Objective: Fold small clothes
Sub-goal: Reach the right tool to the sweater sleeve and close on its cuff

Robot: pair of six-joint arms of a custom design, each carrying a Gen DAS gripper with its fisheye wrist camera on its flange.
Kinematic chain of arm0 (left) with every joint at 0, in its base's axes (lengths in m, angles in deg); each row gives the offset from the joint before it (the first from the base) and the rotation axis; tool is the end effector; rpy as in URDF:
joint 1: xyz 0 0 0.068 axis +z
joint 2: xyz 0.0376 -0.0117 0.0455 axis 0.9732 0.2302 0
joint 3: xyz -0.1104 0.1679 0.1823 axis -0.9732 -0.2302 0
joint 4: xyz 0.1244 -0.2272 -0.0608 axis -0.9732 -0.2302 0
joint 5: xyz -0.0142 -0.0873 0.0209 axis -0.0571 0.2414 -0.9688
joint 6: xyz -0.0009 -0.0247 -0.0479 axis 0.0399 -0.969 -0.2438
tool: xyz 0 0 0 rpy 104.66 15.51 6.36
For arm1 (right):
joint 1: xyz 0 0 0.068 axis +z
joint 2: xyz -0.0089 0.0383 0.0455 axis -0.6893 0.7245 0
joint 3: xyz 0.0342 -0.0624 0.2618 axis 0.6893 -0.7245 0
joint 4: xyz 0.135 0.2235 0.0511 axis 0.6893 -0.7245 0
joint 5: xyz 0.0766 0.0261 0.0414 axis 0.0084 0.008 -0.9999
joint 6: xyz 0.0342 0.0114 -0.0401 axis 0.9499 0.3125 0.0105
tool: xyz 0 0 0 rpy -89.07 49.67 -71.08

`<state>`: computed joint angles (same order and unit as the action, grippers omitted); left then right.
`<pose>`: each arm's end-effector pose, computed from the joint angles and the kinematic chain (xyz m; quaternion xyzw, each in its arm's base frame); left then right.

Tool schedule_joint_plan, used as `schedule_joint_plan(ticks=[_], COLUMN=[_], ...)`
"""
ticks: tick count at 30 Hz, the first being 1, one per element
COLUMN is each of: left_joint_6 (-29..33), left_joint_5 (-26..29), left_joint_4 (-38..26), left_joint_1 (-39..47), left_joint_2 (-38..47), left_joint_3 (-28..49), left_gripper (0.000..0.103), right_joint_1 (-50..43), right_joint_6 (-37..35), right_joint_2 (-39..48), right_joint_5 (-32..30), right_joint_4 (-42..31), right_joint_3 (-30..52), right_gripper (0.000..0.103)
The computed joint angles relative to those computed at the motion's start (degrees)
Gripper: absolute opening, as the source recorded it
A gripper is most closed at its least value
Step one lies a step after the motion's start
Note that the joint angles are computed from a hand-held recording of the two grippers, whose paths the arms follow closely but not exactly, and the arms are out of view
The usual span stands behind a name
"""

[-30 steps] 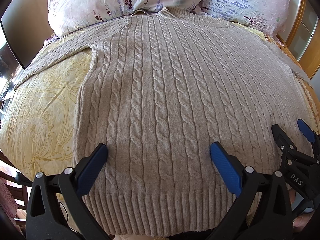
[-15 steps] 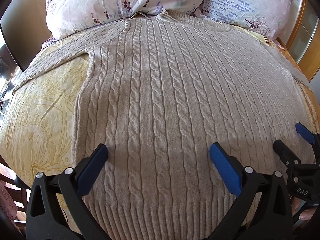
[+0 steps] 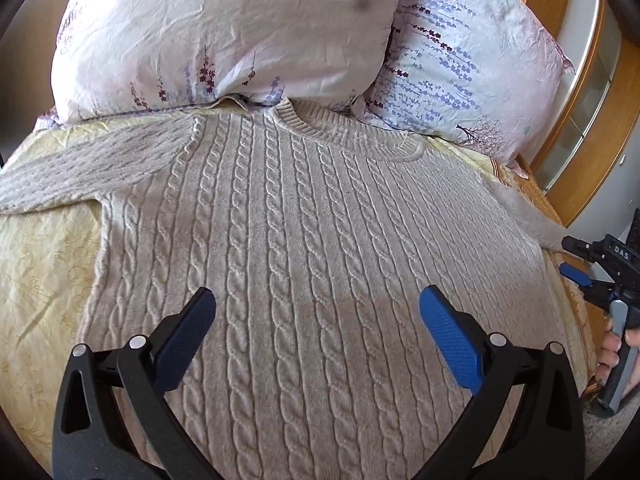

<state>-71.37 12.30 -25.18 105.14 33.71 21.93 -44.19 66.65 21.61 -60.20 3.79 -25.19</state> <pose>0.2378 0.1130 0.1761 -0.1209 0.9192 -0.0851 0.3650 0.3856 0.0162 0.1455 0.0835 0.8772 0.3520 0.3158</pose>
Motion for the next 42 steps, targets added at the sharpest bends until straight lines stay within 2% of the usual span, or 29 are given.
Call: schedule_joint_plan(ticks=[2, 4, 5, 10, 12, 15, 22, 26, 32, 42], left_joint_6=[-0.8, -0.6, -0.1, 0.0, 0.3, 0.3, 0.2, 0.3, 0.1, 0.0], left_joint_5=[1.2, 3.0, 4.5, 3.9, 5.2, 7.1, 8.0, 7.2, 6.9, 7.2], left_joint_4=[3.5, 3.5, 3.0, 2.8, 2.9, 2.9, 2.9, 2.7, 2.6, 2.6], left_joint_1=[0.6, 1.2, 1.5, 1.0, 1.9, 3.1, 3.6, 3.2, 2.8, 2.9], left_joint_2=[3.6, 3.5, 3.9, 4.1, 4.4, 4.4, 4.1, 4.0, 4.4, 4.4], left_joint_3=[-0.9, -1.0, -0.8, -0.7, -0.8, -1.2, -1.5, -1.3, -0.8, -0.8], left_gripper=[0.101, 0.101, 0.101, 0.101, 0.101, 0.101, 0.101, 0.101, 0.101, 0.101], right_joint_1=[-3.0, -4.5, -4.7, -2.8, -2.0, -3.0, -12.5, -15.8, -17.2, -15.1], right_joint_6=[6.6, 11.1, 12.4, 13.8, 15.1, 19.1, 29.8, 30.4, 31.6, 26.8], right_joint_2=[5.7, 9.5, 11.0, 15.2, 16.2, 18.7, 21.6, 23.4, 24.3, 22.9], right_joint_5=[-5.4, -7.1, -7.5, -9.5, -9.3, -7.7, 0.3, -1.2, -0.8, 3.2], right_joint_4=[0.0, 0.3, 0.1, -0.7, 0.9, 3.2, 8.3, 7.7, 8.4, 4.1], right_joint_3=[5.2, 8.7, 10.3, 15.4, 16.6, 19.6, 22.4, 23.9, 24.9, 26.2], right_gripper=[0.061, 0.060, 0.060, 0.055, 0.055, 0.043, 0.034, 0.021, 0.016, 0.012])
